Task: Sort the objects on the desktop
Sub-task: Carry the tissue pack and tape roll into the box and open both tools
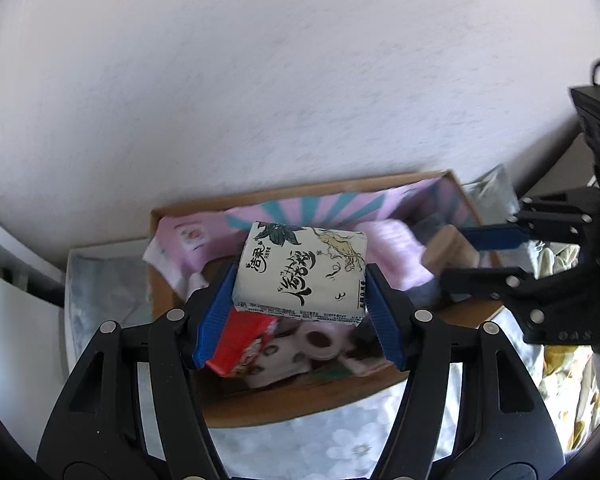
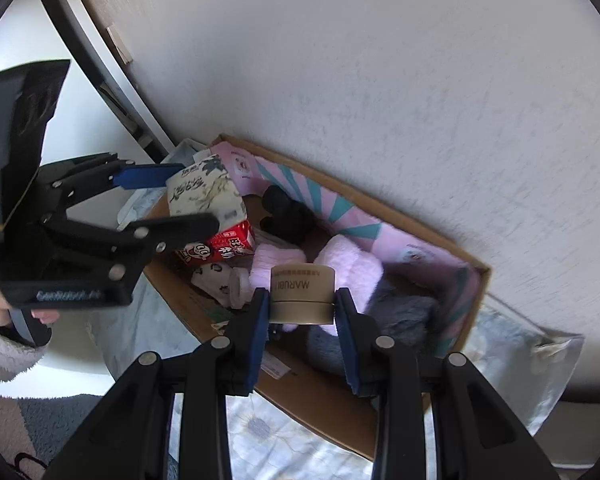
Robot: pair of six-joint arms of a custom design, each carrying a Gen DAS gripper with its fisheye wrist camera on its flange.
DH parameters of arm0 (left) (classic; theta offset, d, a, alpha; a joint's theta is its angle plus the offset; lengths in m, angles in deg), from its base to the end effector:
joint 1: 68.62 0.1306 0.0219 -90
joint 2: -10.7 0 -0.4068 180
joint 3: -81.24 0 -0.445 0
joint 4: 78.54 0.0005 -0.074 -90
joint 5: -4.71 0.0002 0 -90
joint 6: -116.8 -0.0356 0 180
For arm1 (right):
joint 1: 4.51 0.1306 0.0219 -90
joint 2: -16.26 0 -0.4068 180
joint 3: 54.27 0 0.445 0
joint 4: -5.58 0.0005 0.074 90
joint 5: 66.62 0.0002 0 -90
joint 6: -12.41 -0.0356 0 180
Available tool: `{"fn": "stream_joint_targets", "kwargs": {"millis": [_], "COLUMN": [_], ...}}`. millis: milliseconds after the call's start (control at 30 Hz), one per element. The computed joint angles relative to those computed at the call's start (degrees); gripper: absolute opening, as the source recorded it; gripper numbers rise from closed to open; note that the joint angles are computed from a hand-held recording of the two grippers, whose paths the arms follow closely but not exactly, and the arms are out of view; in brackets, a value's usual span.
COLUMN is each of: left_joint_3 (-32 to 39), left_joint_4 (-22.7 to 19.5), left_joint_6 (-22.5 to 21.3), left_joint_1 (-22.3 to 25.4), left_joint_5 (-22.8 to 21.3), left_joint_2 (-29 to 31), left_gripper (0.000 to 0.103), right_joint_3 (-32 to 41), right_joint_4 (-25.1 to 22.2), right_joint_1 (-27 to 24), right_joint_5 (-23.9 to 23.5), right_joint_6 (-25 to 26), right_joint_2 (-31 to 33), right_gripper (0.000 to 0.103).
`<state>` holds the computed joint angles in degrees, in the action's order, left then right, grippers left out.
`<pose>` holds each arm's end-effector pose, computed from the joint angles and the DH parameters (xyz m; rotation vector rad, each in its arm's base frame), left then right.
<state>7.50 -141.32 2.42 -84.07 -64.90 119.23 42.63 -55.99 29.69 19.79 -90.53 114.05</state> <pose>0.6143 -0.1832 0.4013 1.0019 2.4558 -0.4295 0.4725 0.3232 0.4295 -0.5194 2.6549 0.3428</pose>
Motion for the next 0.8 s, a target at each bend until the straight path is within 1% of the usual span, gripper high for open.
{"fn": "stream_joint_targets", "kwargs": {"millis": [133, 300, 400, 433, 467, 500, 533, 600, 667, 700, 733, 800], "left_joint_3": [0.7, 0.8, 2.0, 2.3, 2.4, 2.5, 1.8, 1.0, 0.8, 0.7, 0.0, 0.0], "left_joint_4": [-1.5, -1.8, -3.6, -4.0, -4.4, -4.5, -3.4, -2.2, -1.8, -1.5, -0.4, 0.2], "left_joint_6": [-0.6, -1.7, -2.1, -1.8, -1.2, -0.7, 0.1, 0.7, 1.0, 1.1, 1.6, 2.2], "left_joint_1": [0.8, 1.4, 1.4, 1.4, 1.5, 1.6, 2.0, 2.5, 2.5, 2.5, 2.6, 2.7], "left_joint_5": [0.1, 1.3, 1.2, 0.8, 0.7, 0.9, 2.1, 3.9, 2.9, 2.8, 2.7, 2.7], "left_joint_2": [1.5, 2.1, 2.8, 2.9, 2.9, 2.8, 2.3, 1.9, 1.6, 1.5, 1.1, 0.9], "left_gripper": [0.061, 0.061, 0.062, 0.072, 0.085, 0.101, 0.103, 0.103, 0.103, 0.103, 0.103, 0.103], "right_joint_3": [-0.5, -0.6, -0.7, -0.9, -1.2, -1.9, -2.3, -3.2, -4.4, -4.7, -4.9, -5.2], "right_joint_4": [0.2, -0.1, -0.5, -0.3, 0.1, 0.9, 1.2, 1.9, 2.5, 2.5, 2.4, 2.3], "right_joint_1": [0.7, 1.3, 1.4, 1.5, 1.6, 1.8, 1.9, 2.0, 2.1, 2.2, 2.2, 2.2], "right_joint_5": [0.1, 0.5, -1.7, -2.1, -1.9, -1.3, -1.0, -0.1, 0.9, 1.7, 2.6, 3.2], "right_joint_6": [-1.6, -2.6, -3.0, -3.4, -3.8, -4.4, -5.1, -6.7, -8.5, -9.2, -10.0, -11.3], "right_joint_2": [0.6, 1.1, 1.4, 1.4, 1.1, 0.6, 0.3, -0.4, -1.3, -1.5, -1.6, -1.7], "right_gripper": [0.03, 0.03, 0.031, 0.04, 0.05, 0.082, 0.102, 0.103, 0.103, 0.103, 0.103, 0.103]}}
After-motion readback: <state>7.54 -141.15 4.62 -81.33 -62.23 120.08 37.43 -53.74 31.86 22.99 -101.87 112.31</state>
